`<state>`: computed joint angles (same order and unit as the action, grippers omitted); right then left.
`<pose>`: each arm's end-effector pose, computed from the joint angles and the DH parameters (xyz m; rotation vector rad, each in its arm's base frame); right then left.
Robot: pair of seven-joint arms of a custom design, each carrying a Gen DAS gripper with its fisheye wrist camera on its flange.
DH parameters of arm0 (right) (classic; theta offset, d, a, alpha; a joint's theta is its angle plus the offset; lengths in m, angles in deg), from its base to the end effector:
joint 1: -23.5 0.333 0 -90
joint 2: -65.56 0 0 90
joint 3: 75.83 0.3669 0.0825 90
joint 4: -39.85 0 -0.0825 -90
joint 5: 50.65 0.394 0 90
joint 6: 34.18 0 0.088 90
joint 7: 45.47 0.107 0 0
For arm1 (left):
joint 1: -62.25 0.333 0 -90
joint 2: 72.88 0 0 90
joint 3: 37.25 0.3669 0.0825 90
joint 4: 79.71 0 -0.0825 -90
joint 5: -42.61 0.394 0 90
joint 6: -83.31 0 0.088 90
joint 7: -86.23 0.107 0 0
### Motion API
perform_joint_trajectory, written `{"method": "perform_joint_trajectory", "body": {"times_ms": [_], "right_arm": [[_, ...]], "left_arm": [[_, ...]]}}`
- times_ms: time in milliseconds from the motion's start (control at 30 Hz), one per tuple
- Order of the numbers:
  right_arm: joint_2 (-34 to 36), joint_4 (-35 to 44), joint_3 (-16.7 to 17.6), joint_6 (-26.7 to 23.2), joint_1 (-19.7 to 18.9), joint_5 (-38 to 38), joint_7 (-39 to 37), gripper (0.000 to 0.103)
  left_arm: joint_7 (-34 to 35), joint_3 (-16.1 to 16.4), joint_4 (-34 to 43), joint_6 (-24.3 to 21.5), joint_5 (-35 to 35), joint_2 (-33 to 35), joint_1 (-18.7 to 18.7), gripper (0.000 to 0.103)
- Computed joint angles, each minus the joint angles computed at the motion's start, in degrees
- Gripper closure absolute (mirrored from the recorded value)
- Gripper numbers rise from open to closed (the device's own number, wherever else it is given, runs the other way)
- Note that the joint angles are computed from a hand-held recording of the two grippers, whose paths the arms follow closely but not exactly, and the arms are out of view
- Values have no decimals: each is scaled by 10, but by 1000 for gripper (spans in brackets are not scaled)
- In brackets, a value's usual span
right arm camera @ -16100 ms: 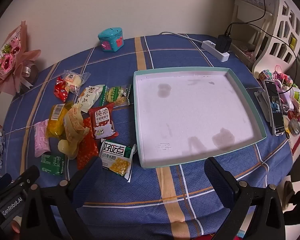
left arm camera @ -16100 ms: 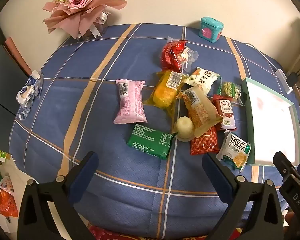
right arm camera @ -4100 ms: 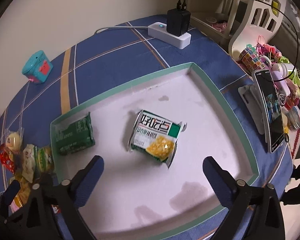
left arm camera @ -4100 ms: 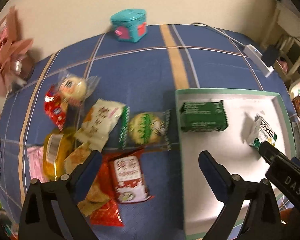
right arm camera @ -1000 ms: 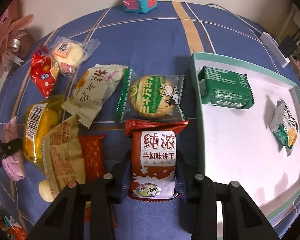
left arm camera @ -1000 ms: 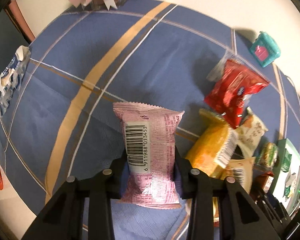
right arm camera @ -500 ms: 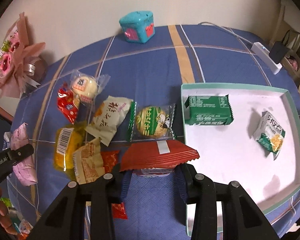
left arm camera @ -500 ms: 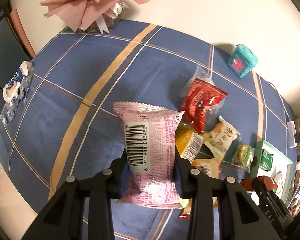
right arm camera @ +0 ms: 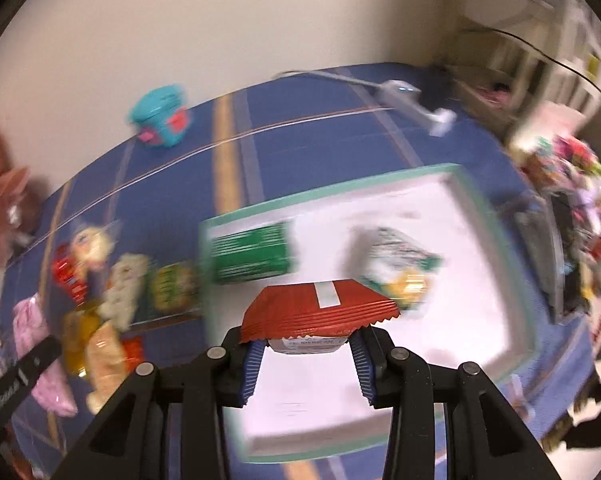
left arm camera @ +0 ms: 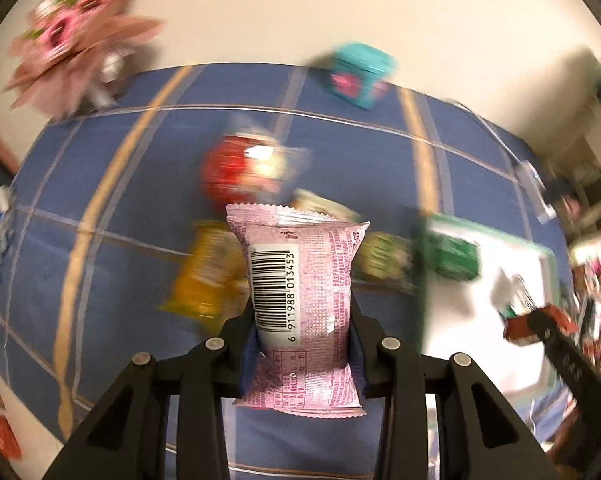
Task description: Organize snacks
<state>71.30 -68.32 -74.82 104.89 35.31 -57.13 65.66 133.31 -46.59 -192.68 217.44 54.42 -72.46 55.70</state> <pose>0.6218 0.1406 0.5461 -1.8815 2.0313 -0.4020 0.5779 -0.1609 0.5500 -2.3379 1.6262 -0.4350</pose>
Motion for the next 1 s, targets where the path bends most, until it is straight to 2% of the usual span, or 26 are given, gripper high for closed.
{"method": "perform_joint_trajectory", "body": {"times_ms": [300, 533, 633, 700, 833, 1000], "right_arm": [[-25, -18, -30, -17, -41, -58, 59, 61], [-4, -5, -27, -52, -55, -28, 36, 61], [-1, -6, -26, -61, -55, -16, 33, 53], [-2, -7, -26, -60, -53, -23, 38, 39], [-6, -10, -25, -52, -51, -31, 45, 34], [-2, -5, -20, -60, -42, -42, 43, 20]], "left_arm": [[79, -30, 68, -3, -29, 67, -54, 64], [99, -30, 91, -19, -30, 97, -79, 62], [102, -26, 97, -29, -25, 105, -84, 53], [101, -24, 98, -34, -21, 106, -85, 44], [89, -19, 95, -36, -19, 101, -84, 38], [48, -10, 90, -59, 1, 90, -77, 25]]}}
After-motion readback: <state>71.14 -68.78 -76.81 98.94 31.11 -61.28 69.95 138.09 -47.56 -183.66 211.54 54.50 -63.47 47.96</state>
